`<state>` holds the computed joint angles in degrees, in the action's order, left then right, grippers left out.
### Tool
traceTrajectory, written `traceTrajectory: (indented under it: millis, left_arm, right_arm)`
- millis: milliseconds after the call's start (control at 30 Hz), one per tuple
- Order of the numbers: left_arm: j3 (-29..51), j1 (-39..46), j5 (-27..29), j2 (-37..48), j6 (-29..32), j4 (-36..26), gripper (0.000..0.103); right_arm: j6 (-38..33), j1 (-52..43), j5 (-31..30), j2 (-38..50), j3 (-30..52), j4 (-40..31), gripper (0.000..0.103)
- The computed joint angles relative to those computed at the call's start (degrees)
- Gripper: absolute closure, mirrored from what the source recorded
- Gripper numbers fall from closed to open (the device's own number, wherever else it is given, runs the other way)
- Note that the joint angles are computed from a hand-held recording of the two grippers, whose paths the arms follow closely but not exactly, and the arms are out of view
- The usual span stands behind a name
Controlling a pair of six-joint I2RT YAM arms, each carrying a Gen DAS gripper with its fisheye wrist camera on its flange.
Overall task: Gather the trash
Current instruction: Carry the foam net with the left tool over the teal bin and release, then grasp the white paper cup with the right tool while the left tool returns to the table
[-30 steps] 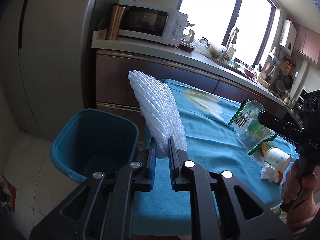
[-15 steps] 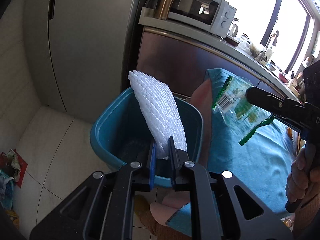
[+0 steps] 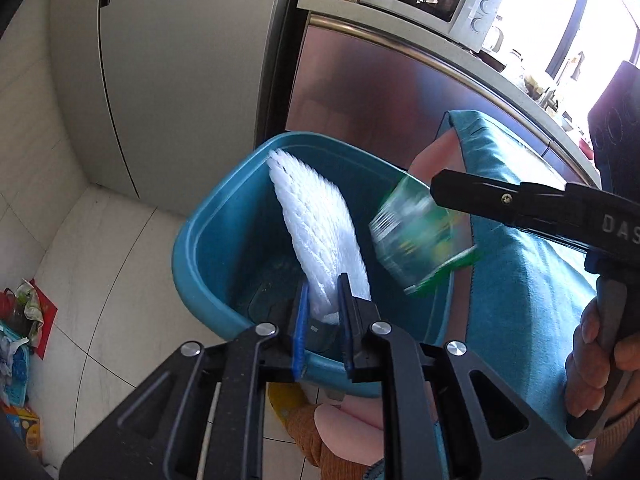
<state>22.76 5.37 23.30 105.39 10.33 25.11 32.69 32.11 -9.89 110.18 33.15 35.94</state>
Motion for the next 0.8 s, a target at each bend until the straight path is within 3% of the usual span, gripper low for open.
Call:
traceTrajectory:
  millis: [200,267,333,467,667,800]
  left_arm:
    - [1.83,-1.91,-1.49,5.11,-1.8,2.56,0.084]
    - [1.21,-2.5,-1.59,5.38,-2.25,4.28,0.078]
    - [-0.15,-2.86,-2.16,4.76,-2.61,6.32,0.07]
    - [-3.23,-3.06,-0.92,0.6,-3.09,8.21,0.07]
    - [-11.33,-7.31,0.57,-16.11,-4.81,8.01,0.055]
    - [-16.05,-11.99,1.78,-31.08,-5.78,2.5,0.046]
  right_arm:
    - [0.71,-0.04,0.72,-0.56,-1.28,1.33,0.071]
    - [0.28,-0.49,1.07,-1.23,-2.97,2.84,0.071]
    - [0.18,-0.6,1.17,-3.16,-5.38,4.27,0.07]
    - [-0.81,-0.1,3.2,-9.78,-11.22,5.98,0.066]
    - [-2.05,3.48,10.32,-29.76,-22.49,2.05,0.054]
    - [-1.8,6.13,15.6,-51.32,-29.49,-10.03,0.049]
